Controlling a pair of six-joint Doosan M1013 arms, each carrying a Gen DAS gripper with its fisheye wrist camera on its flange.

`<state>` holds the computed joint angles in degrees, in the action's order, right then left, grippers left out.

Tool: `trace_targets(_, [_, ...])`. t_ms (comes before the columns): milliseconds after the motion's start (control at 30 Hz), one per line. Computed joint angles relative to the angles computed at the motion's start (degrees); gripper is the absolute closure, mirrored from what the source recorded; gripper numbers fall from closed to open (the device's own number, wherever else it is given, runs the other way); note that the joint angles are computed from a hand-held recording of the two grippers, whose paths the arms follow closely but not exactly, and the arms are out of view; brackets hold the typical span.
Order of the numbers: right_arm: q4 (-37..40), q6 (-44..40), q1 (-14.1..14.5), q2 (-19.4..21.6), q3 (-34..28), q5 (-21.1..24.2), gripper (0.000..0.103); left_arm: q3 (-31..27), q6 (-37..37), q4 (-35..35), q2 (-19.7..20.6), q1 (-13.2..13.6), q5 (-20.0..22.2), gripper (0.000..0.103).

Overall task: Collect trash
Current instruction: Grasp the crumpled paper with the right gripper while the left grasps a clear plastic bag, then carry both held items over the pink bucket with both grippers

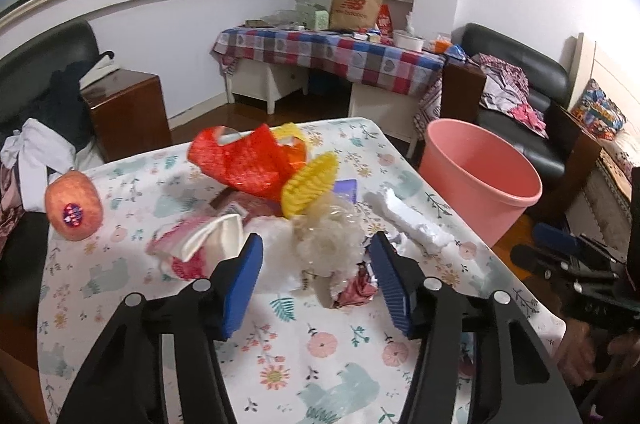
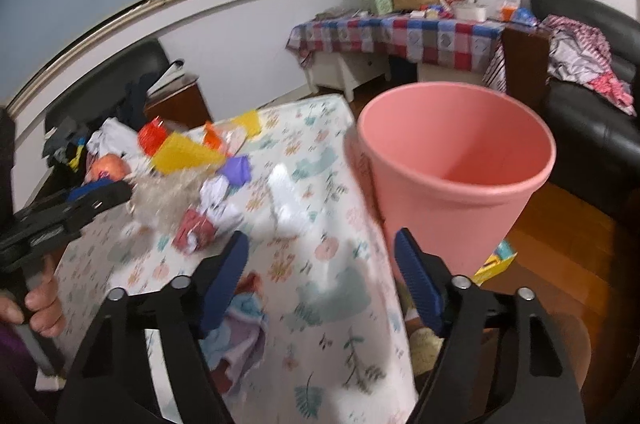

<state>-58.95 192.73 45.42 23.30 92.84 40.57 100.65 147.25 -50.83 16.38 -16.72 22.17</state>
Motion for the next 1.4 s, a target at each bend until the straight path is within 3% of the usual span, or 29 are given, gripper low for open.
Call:
trace_targets(167, [5.92, -8.42, 0.28, -0.21, 0.37, -5.84, 0.037, -0.81, -1.85, 2.73, 0.86, -0.44, 0.72, 0.055])
trace_targets(333, [15.42, -20.72, 0.21, 0.78, -1.13, -7.56, 0.040, -1.68, -5.67, 7.09, 1.75, -0.88, 1.36, 0.071])
trace_targets(533, [24.24, -26.85, -1.07, 1.06, -0.77, -10.71, 0.063, -1.69, -4.65, 5.77, 1.89, -0.66, 1.61, 0.083])
trace_targets(600, [27.02, -28.74, -1.54, 0.99, -0.40, -12.07, 0.078, -1.63, -4.41, 5.09, 1.82, -0.36, 2.20, 0.084])
trace_targets(733, [27.47, -28.90, -1.90, 0.47, 0.52, -14.93, 0.093, -1.20, -2.48, 2.83, 1.28, 0.21, 3.33, 0.085])
trace_targets(967, [21.92, -24.30, -1.78, -0.41, 1.54, -17.13, 0.096, -0.20, 2.83, -2.84, -0.29, 1.13, 4.27, 0.086])
trace_targets(1167, [9.22, -11.38, -1.74, -2.10, 3.29, -18.72, 0.096, 0.14, 7.82, -8.28, -1.48, 1.42, 4.94, 0.086])
trace_targets(1400, [-5.40, 4.18, -1.78, -4.17, 5.10, -13.87, 0.096, -0.39, 10.94, -11.66, -2.14, 0.55, 5.63, 0.086])
